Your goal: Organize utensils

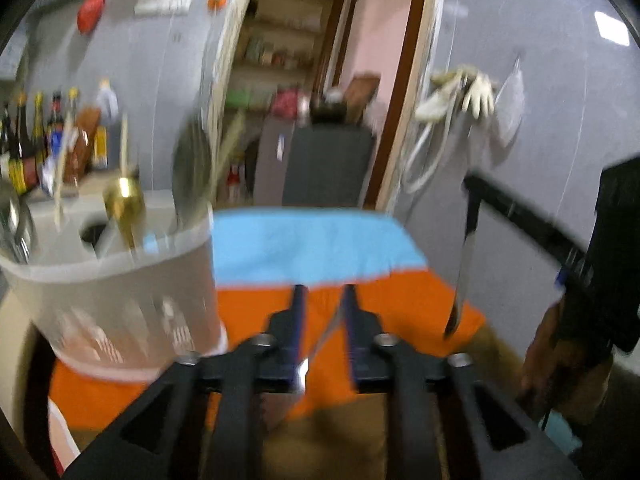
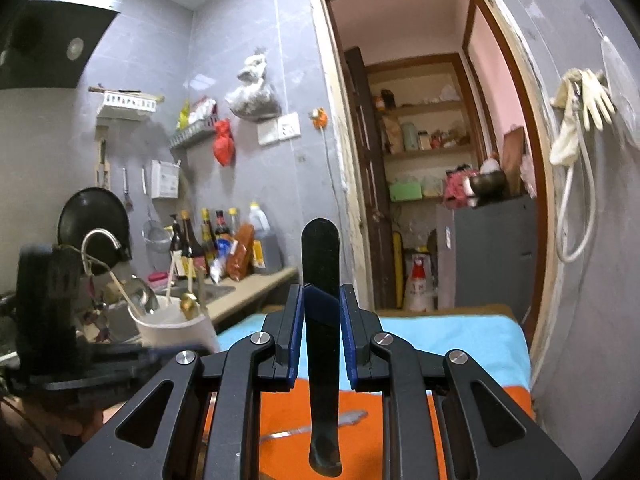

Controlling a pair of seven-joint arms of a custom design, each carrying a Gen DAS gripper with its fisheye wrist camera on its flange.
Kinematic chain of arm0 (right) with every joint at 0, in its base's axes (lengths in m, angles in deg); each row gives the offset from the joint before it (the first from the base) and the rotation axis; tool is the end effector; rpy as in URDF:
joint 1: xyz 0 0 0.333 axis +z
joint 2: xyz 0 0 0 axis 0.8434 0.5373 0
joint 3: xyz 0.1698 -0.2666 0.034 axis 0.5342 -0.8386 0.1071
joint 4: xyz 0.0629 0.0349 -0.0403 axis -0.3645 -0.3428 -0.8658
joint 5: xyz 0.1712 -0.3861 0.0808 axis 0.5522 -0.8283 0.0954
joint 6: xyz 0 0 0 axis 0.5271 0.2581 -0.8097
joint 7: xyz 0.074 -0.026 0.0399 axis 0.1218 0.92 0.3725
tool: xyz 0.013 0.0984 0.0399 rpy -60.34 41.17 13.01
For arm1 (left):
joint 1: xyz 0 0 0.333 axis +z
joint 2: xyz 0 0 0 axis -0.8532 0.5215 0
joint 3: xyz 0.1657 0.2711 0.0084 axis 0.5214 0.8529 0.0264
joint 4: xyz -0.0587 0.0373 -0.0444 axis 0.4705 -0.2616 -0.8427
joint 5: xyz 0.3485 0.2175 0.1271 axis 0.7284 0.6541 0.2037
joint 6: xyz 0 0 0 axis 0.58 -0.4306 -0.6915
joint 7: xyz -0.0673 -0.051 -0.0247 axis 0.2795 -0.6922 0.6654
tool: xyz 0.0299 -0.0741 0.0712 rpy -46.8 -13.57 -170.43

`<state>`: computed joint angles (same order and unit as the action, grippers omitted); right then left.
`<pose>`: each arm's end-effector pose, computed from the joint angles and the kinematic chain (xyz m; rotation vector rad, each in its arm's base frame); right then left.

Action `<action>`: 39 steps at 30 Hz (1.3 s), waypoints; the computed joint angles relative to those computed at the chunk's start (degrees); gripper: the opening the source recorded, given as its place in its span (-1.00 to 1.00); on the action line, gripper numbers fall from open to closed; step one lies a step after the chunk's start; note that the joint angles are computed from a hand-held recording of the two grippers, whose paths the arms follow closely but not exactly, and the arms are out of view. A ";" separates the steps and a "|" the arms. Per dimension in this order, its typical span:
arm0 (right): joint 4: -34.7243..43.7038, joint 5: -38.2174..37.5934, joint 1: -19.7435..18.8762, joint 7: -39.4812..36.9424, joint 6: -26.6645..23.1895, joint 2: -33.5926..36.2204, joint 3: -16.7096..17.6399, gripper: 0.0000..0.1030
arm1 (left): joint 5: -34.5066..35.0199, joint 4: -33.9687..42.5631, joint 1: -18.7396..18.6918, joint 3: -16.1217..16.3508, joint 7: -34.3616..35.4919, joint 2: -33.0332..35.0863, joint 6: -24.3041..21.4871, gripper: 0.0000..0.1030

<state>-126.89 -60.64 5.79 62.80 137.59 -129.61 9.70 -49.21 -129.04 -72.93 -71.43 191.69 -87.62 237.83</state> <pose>0.4719 0.3125 0.5813 -1.2252 1.3736 -1.0038 0.5800 -0.2783 0.5459 -1.0670 2.3346 -1.4699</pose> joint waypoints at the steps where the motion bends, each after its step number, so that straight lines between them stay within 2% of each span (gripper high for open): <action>1: -0.28 0.00 0.16 -0.01 -0.16 0.14 -0.15 -0.70 | 4.75 0.23 -0.07 0.05 -4.54 0.84 -0.86 -0.27; 4: -1.46 0.20 0.96 0.30 -0.39 0.88 -0.87 -0.70 | 17.91 3.31 -0.42 -0.37 -14.89 4.34 -2.72 -0.25; 8: -2.76 -0.25 1.99 0.16 -0.73 1.27 -2.25 -0.70 | 32.16 10.37 -0.73 -1.62 -23.12 10.39 -6.46 -0.25; 10: -3.58 -0.34 2.61 0.14 -0.52 1.46 -3.08 -0.70 | 42.64 15.00 -2.26 -1.26 -28.49 14.34 -9.81 -0.25; 12: -4.46 -0.14 3.05 0.36 0.02 1.73 -3.75 -0.70 | 49.85 17.99 -3.38 -1.15 -31.42 17.03 -11.63 -0.25; 15: -5.21 -0.01 3.53 0.21 0.48 2.14 -4.32 -0.70 | 54.29 20.44 -2.88 -2.58 -31.82 19.17 -12.37 -0.34; 17: -5.48 0.07 3.85 -0.02 0.64 2.60 -4.60 -0.70 | 55.84 22.43 -2.30 -3.57 -31.71 20.63 -13.89 -0.74; 19: -5.56 0.16 4.20 -0.27 0.79 3.31 -4.85 -0.70 | 57.32 23.35 -2.00 -4.18 -30.96 21.30 -14.91 -0.80; 22: -5.55 0.20 4.66 -0.79 1.00 4.03 -5.09 -0.71 | 55.37 22.46 -0.15 -5.69 -28.46 20.65 -15.00 -0.88; 24: -5.21 0.19 4.75 -1.22 1.35 4.46 -5.09 -0.82 | 49.11 20.46 2.38 -7.65 -26.02 19.27 -13.95 -0.88; 25: -5.06 0.32 4.64 -1.32 1.65 4.36 -4.94 -0.82 | 43.29 17.63 4.61 -9.29 -22.86 17.39 -11.51 -0.88; 27: -4.47 0.50 4.09 -1.68 1.79 4.18 -4.33 -0.83 | 39.65 15.15 4.70 -9.40 -21.02 15.67 -7.82 -0.88; 30: -3.87 0.57 3.45 -2.31 1.91 4.78 -3.25 -0.87 | 35.46 11.89 4.95 -8.91 -19.82 13.46 -5.90 -0.88; 32: -3.58 0.57 3.39 -2.53 0.65 4.81 -2.82 -0.91 | 33.35 11.02 4.90 -8.41 -19.32 12.58 -6.16 -0.88; 36: -4.55 0.96 6.00 -1.12 -1.80 6.26 -4.23 -0.92 | 31.82 9.84 4.18 -6.94 -19.87 11.18 -7.23 -0.88; 39: -5.55 0.17 12.45 -0.63 -7.37 10.74 -8.86 -0.88 | 32.48 10.58 3.51 -5.93 -21.83 11.28 -8.92 -0.88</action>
